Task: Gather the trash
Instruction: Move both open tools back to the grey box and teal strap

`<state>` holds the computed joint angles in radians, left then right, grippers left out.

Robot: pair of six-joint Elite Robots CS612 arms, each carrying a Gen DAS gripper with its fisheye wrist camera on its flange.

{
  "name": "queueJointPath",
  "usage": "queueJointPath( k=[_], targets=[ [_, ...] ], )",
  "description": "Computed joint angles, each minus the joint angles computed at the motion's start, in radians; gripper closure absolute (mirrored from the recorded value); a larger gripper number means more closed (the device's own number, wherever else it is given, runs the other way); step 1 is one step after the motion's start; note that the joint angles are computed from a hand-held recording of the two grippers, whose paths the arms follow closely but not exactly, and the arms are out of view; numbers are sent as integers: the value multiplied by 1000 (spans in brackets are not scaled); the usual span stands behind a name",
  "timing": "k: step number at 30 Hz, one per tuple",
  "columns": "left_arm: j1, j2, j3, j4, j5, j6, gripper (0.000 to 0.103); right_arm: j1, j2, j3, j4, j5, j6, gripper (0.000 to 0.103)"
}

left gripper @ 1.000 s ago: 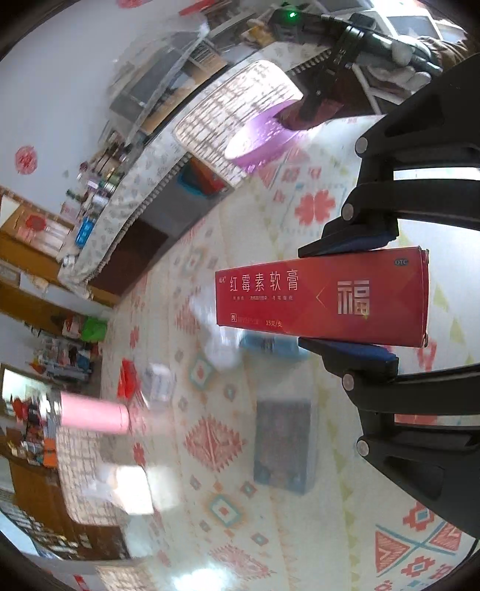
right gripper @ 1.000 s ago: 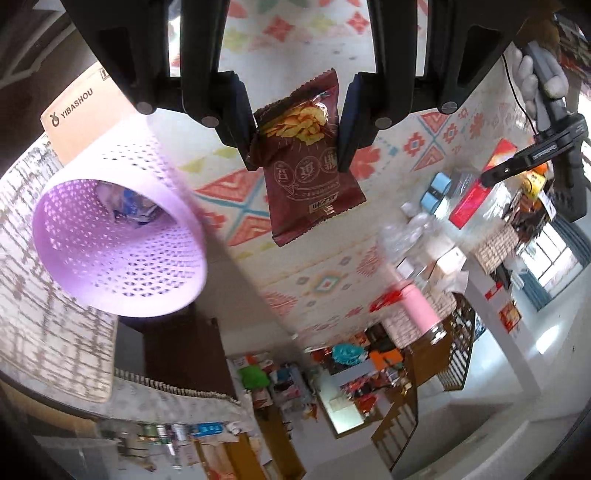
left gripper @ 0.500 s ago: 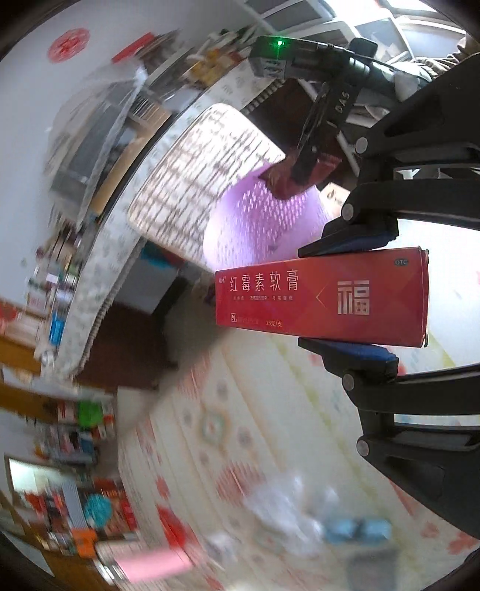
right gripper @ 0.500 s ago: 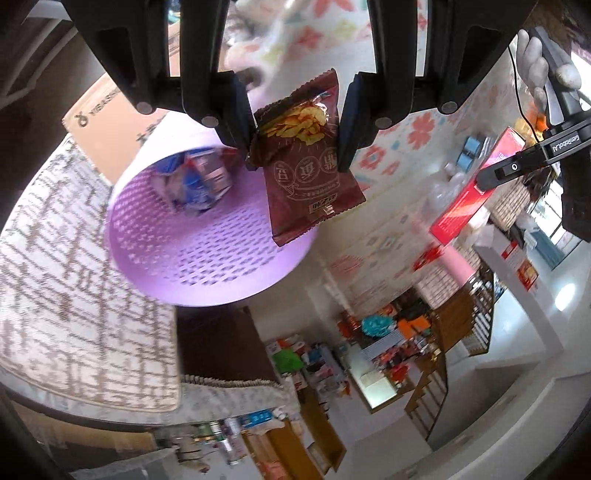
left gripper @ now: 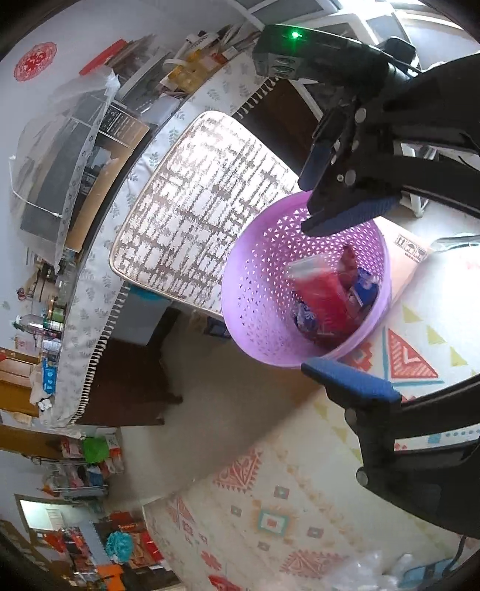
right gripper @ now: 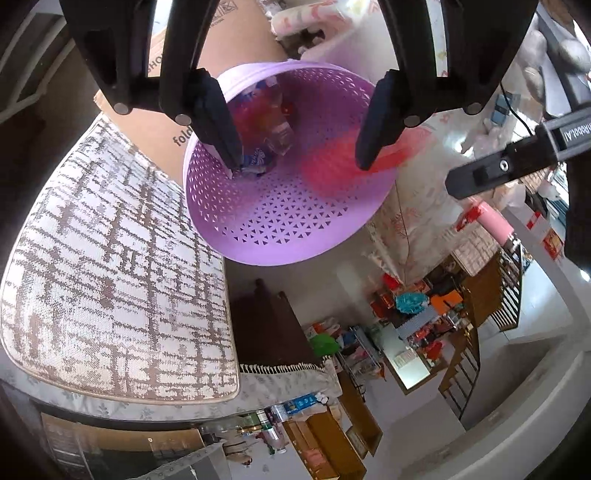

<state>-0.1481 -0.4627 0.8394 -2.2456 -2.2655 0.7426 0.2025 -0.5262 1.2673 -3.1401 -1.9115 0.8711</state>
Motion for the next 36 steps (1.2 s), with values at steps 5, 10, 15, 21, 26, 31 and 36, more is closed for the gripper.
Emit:
queueJointPath(
  k=[5,10,15,21,26,31,36],
  targets=[
    [22,-32,65,-89,19,-30,24,13,6,-2,-34,7,-20,23],
    [61,-48,89,-109,-14,-46,24,34,14,-23,-35,8,-46,22],
    [88,-60,109,-157,-14,-60,24,64,19,-38,-42,-34,-78,22],
    [126,-69,125,-219,-1,-57,24,83,-5,2,-8,-67,-40,22],
    [161,-43,53,-107,-13,-12,24,107,-62,100,28,-160,32,22],
    [186,-5,-3,-126,62,-57,24,131,-131,206,87,-273,110,21],
    [219,52,-102,-150,95,-148,24,137,-159,237,131,-327,129,18]
  ],
)
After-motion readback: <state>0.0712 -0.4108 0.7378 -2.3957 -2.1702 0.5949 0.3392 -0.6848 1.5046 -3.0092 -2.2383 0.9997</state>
